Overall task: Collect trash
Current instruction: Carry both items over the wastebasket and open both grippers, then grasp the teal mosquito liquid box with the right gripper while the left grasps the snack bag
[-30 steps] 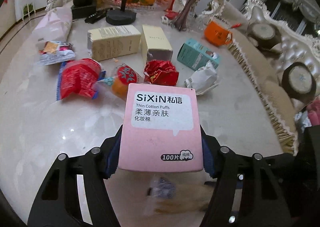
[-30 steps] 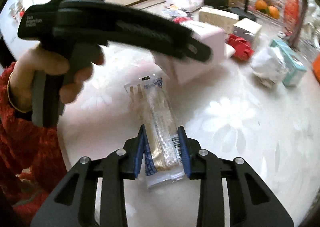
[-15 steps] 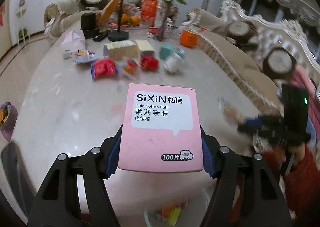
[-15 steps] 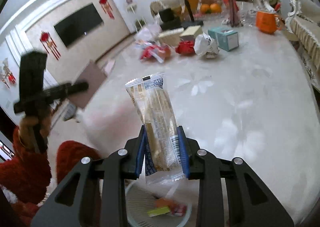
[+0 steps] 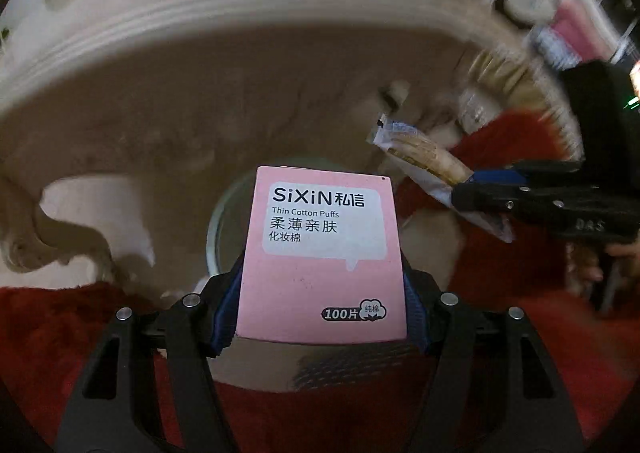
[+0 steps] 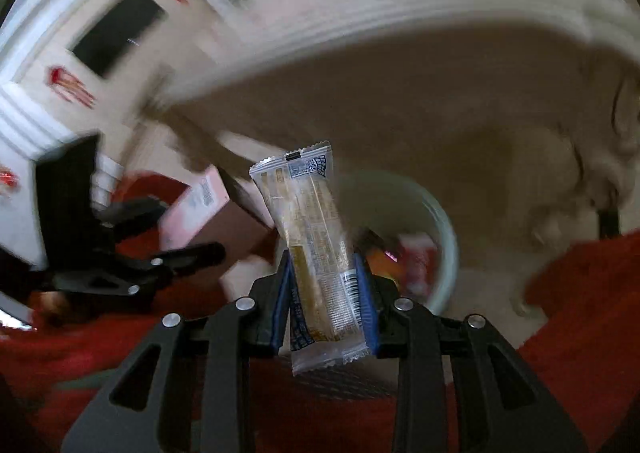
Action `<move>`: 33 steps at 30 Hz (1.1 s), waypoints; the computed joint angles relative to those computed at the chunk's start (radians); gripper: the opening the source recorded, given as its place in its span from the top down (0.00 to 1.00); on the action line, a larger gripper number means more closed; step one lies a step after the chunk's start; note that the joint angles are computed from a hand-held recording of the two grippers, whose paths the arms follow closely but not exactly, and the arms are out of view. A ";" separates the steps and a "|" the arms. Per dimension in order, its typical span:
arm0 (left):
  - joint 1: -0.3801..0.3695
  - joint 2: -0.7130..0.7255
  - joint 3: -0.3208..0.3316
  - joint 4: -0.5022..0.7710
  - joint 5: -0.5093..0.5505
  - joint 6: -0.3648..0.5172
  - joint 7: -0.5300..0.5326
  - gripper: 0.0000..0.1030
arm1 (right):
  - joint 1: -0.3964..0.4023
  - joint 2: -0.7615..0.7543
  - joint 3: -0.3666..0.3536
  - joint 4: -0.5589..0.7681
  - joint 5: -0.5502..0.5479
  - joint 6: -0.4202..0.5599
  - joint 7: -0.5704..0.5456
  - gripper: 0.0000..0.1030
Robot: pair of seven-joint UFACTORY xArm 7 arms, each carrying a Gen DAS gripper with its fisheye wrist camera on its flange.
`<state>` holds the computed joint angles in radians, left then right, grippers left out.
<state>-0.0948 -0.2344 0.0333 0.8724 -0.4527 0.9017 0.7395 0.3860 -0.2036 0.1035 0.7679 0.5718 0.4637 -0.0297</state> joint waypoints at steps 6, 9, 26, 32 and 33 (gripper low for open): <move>-0.020 0.186 -0.067 0.028 0.116 -0.108 -0.089 0.37 | -0.042 0.228 0.010 0.135 -0.235 0.049 0.148 0.72; -0.014 0.229 -0.072 0.047 0.123 -0.069 -0.127 0.36 | -0.073 0.268 0.043 0.141 -0.240 0.026 0.170 0.69; 0.024 0.128 -0.054 0.027 0.054 -0.130 -0.095 0.16 | -0.060 0.128 0.062 0.050 -0.170 0.030 0.059 0.37; 0.040 0.035 0.011 0.195 0.046 -0.086 0.018 0.16 | -0.038 -0.092 0.002 0.068 -0.100 0.004 -0.100 0.37; 0.045 0.048 0.008 0.226 0.061 -0.113 0.002 0.16 | -0.099 -0.099 0.043 0.091 -0.188 -0.033 -0.037 0.36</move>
